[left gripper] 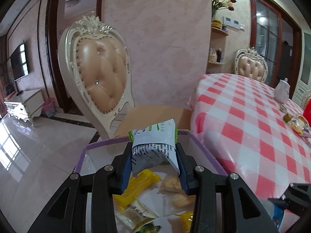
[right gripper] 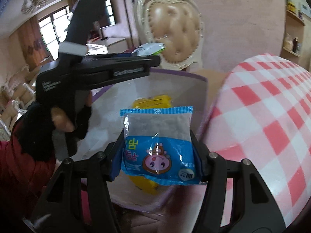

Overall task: Organize snacks
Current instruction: 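Open both tools to drop the packets into the white box, then move both open tools back over the snack pile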

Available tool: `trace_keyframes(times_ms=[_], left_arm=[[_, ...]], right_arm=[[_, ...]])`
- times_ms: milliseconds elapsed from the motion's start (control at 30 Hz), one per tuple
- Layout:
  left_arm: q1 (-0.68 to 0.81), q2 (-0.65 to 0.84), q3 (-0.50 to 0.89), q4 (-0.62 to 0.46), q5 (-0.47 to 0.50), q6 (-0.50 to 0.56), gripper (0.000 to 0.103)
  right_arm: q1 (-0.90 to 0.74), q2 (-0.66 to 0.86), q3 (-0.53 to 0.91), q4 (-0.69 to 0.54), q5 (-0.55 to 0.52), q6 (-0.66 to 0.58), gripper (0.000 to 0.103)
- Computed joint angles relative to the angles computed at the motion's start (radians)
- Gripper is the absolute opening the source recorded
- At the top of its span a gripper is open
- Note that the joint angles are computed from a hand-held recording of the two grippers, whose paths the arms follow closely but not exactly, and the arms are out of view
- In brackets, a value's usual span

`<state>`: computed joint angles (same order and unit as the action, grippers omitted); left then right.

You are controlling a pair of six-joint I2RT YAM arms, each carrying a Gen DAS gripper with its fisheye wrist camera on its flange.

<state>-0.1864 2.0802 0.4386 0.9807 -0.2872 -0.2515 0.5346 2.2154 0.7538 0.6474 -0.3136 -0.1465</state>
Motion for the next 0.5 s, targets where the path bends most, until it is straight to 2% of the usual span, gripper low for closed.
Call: trace_keyframes(times_ms=[100, 167, 267, 367, 500], left_arm=[[0.014, 0.010, 0.006, -0.010, 0.002, -0.001, 0.043], [0.021, 0.014, 0.011, -0.018, -0.004, -0.014, 0.048], [0.019, 0.008, 0.032, -0.074, -0.043, -0.060, 0.064], [0.000, -0.024, 0.034, -0.110, -0.064, -0.092, 0.077], [-0.075, -0.068, 0.060, -0.163, -0.111, -0.097, 0.083]], right_arm=[[0.024, 0.007, 0.021, -0.028, -0.018, -0.011, 0.062], [0.033, 0.013, 0.039, -0.051, -0.045, -0.016, 0.064], [0.024, 0.008, 0.032, -0.043, -0.070, -0.022, 0.068], [-0.044, -0.042, -0.011, -0.012, -0.094, -0.015, 0.070], [-0.204, -0.124, -0.083, 0.031, -0.164, 0.010, 0.071]])
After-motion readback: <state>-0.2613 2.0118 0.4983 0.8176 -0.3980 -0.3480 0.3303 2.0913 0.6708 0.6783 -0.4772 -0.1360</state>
